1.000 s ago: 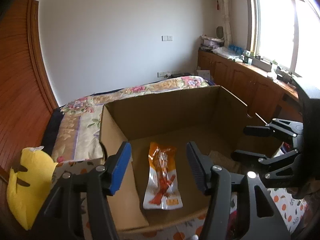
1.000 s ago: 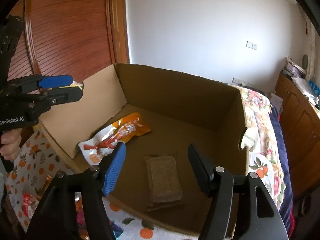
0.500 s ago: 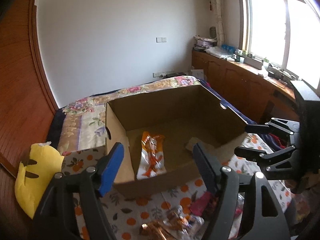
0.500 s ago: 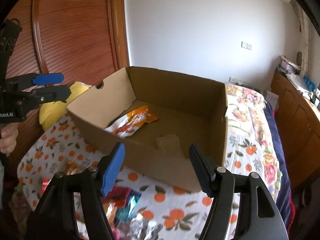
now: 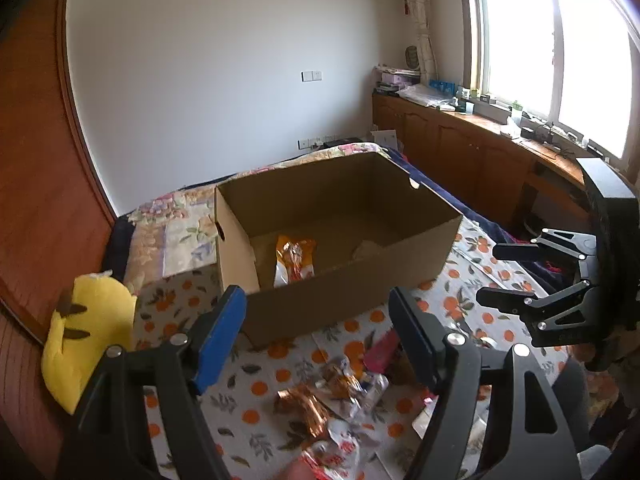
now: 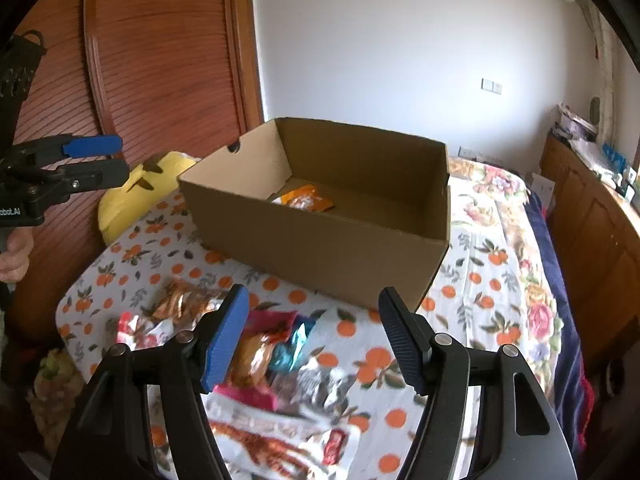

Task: Organize snacks
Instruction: 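Move both tools back toward the remaining snack pile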

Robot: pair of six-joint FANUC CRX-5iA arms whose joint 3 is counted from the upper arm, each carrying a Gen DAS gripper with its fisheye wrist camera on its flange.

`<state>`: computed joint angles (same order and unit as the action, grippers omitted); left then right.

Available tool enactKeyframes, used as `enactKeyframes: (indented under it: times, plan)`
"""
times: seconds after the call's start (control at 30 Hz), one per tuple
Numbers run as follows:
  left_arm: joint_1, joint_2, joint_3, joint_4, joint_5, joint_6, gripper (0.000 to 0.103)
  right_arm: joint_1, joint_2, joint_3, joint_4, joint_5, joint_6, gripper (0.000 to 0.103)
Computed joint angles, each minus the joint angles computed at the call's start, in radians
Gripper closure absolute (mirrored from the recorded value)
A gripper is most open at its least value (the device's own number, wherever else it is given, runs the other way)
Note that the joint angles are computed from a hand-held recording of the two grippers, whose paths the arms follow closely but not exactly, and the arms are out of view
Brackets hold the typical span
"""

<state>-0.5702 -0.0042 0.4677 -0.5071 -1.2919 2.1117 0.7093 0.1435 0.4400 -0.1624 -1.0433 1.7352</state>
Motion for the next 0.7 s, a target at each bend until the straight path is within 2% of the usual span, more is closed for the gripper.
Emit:
enactKeyframes:
  times: [0.13,0.47,0.7]
  plan:
    - [0.014,-0.029,-0.057,0.072,0.035,-0.014,0.028,0.01,-0.048,-0.066,0.004,0.014,-0.009,0.034]
    - [-0.029,-0.053,-0.154,0.078,0.072,0.012,0.029,0.016,-0.114,-0.179,0.006,0.025,-0.027,0.031]
    - [-0.058,-0.062,-0.232,0.054,0.064,0.06,0.028,0.009,-0.145,-0.25,-0.03,0.064,-0.004,0.022]
